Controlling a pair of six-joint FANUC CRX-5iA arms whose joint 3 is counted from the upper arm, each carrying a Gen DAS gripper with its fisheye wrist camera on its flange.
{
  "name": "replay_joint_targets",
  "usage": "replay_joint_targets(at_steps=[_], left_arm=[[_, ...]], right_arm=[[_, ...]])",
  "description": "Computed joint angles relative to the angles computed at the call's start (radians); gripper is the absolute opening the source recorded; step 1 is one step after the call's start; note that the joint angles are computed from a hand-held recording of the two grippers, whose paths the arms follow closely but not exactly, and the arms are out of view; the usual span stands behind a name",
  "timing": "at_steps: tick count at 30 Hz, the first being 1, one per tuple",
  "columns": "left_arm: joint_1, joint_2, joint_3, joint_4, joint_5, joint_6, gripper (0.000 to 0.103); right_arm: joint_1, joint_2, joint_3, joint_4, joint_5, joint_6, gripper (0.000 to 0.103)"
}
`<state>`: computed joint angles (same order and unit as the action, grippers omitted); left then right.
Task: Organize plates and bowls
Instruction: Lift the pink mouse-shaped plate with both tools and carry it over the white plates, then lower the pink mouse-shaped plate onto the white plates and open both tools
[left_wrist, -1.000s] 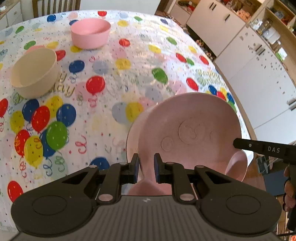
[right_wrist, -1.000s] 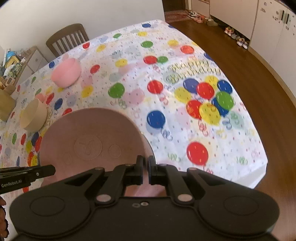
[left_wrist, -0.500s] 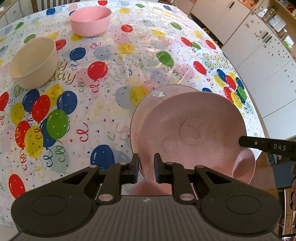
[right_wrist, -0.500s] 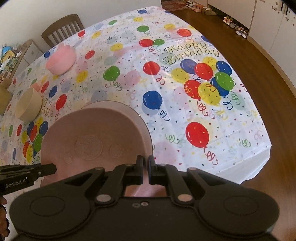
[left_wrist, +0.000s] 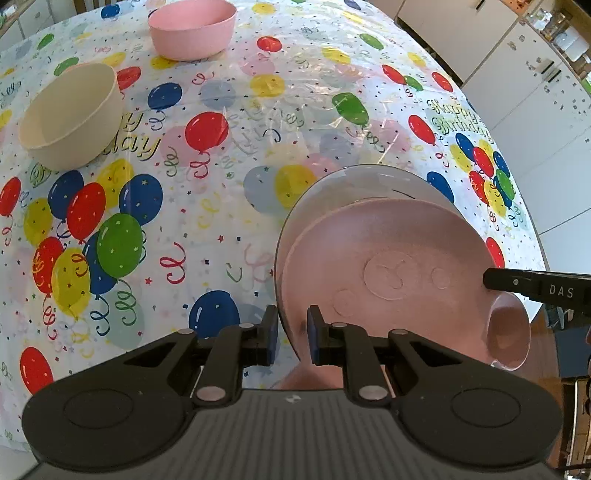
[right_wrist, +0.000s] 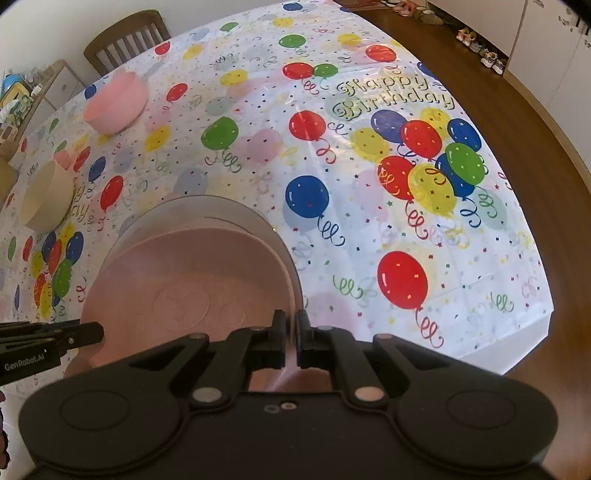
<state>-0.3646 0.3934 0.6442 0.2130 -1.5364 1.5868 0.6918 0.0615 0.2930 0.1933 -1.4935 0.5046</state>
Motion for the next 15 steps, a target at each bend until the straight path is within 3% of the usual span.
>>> replay_joint_targets(at_steps=[2,6,15], left_arm=[[0.0,0.004,0.005,-0.002,-0.004,0.004,0.016],[0.003,-0.002,-0.006,0.004,0.007,-0.002,0.016],[0.008,-0.037,-0.034,0.006,0.041,-0.011,0.016]], right_arm=[[-0.005,0.002,0.003,-0.005,0.0,0.011,0.006],[-0.004,0.003,0.003,0.003,-0.003,0.019,0.017],[0.026,-0.012,0.005,0.063,0.023,0.028,0.022]])
